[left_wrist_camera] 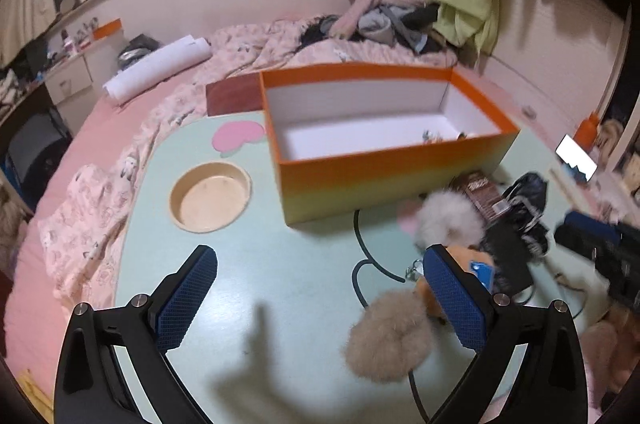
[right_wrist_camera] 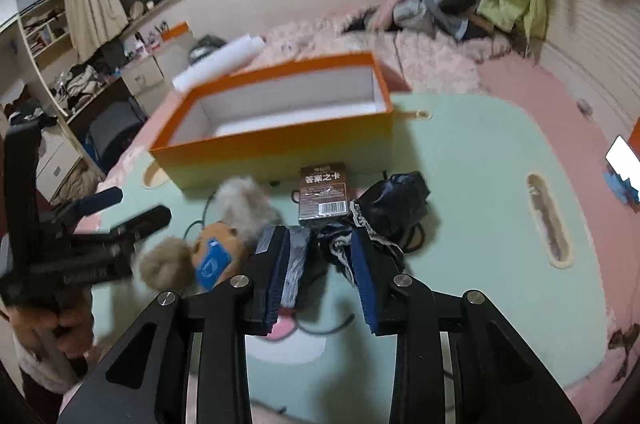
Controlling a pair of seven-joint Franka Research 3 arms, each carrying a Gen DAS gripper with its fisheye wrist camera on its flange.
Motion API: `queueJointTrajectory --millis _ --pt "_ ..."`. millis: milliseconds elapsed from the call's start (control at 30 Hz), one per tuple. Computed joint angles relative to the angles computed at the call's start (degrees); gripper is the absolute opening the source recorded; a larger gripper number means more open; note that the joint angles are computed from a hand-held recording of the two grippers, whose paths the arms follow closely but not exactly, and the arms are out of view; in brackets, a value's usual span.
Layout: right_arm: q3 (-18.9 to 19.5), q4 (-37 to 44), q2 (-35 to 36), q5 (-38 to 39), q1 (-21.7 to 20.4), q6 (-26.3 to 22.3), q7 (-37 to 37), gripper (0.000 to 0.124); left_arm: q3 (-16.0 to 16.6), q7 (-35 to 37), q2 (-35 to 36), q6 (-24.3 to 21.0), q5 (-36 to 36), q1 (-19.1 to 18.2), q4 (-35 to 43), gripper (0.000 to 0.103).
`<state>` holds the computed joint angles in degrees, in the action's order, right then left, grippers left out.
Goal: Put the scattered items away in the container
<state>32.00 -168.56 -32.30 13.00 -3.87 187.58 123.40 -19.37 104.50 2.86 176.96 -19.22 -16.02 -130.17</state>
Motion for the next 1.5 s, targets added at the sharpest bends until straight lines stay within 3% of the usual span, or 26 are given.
queueJointTrajectory --millis 100,167,267,367,400,500,533,633,700,767,833,867,1000,1067,1267,1433,1500 --pt "4.7 -1.1 -4.4 -1.0 -1.5 -3.3 1.7 0.051 -1.0 7.1 -0.1 -5.5 -8.7 0.8 3.8 0.103" --pt "7.0 -1.2 -4.9 -2.8 -2.3 -5.2 3.2 0.051 -0.5 7.7 1.0 -9.4 -9.2 0.1 7.6 0.103" --pt "9.3 0.0 -1.7 -5.7 -4.8 -5.7 4.9 0.051 -0.3 7.3 4.9 -17.5 -7.6 -0.3 16.0 0.103" --pt "10.6 2.0 2.1 -8.8 -6.9 -8.0 6.1 0.053 0.2 0.4 13.4 -27.0 0.1 -2.0 29.1 0.103" --pt "12.7 2.2 1.5 -10.2 -8.8 -8.3 7.2 0.056 0.6 -2.6 16.5 -30.0 3.3 -3.0 33.5 0.101" --pt "12.4 2.1 1.1 -12.5 -8.7 -8.6 8.6 0.061 1.8 -10.7 25.4 -39.0 11.9 -6.3 46.4 0.084" --pt "11.7 1.8 1.5 -13.0 -8.4 -7.7 9.0 0.062 2.1 -12.7 28.2 -41.8 14.4 -7.5 50.4 0.083" --pt "8.4 0.9 2.6 -14.1 -6.4 -6.0 9.2 0.065 2.8 -16.1 34.2 -46.8 19.8 -10.3 58.2 0.075" --pt "8.4 0.7 2.5 -14.5 -6.3 -5.7 9.4 0.065 2.5 -17.1 37.3 -49.8 21.1 -11.1 62.2 0.058" --pt "8.1 0.6 2.1 -14.6 -5.4 -6.1 9.5 0.066 1.9 -16.9 39.4 -51.8 21.1 -11.2 65.0 0.050" --pt "8.0 0.5 2.0 -14.8 -5.0 -6.0 9.7 0.066 2.2 -17.0 38.6 -49.0 22.3 -11.5 63.0 0.041" --pt "7.8 0.4 2.0 -14.9 -4.8 -5.8 9.7 0.066 2.3 -16.8 38.2 -48.4 23.0 -11.6 62.4 0.025" --pt "7.3 0.4 2.2 -15.0 -4.4 -5.6 9.3 0.067 0.8 -14.6 36.8 -46.0 21.8 -9.9 59.6 0.015" --pt "6.9 0.3 2.3 -15.0 -4.1 -5.5 8.9 0.067 0.7 -14.0 36.0 -44.7 21.4 -9.1 58.5 0.015" --pt "6.4 0.2 2.4 -14.7 -3.5 -5.4 8.0 0.067 -3.6 -7.6 26.6 -34.5 13.7 -2.4 47.0 0.015" --pt "5.7 0.1 2.5 -14.4 -2.8 -5.3 7.2 0.067 -9.7 6.8 14.5 -28.0 -3.0 6.2 32.0 0.015" --pt "5.6 0.0 2.6 -14.3 -2.7 -5.2 7.0 0.067 -10.3 12.6 10.2 -27.0 -9.4 8.1 26.5 0.015"
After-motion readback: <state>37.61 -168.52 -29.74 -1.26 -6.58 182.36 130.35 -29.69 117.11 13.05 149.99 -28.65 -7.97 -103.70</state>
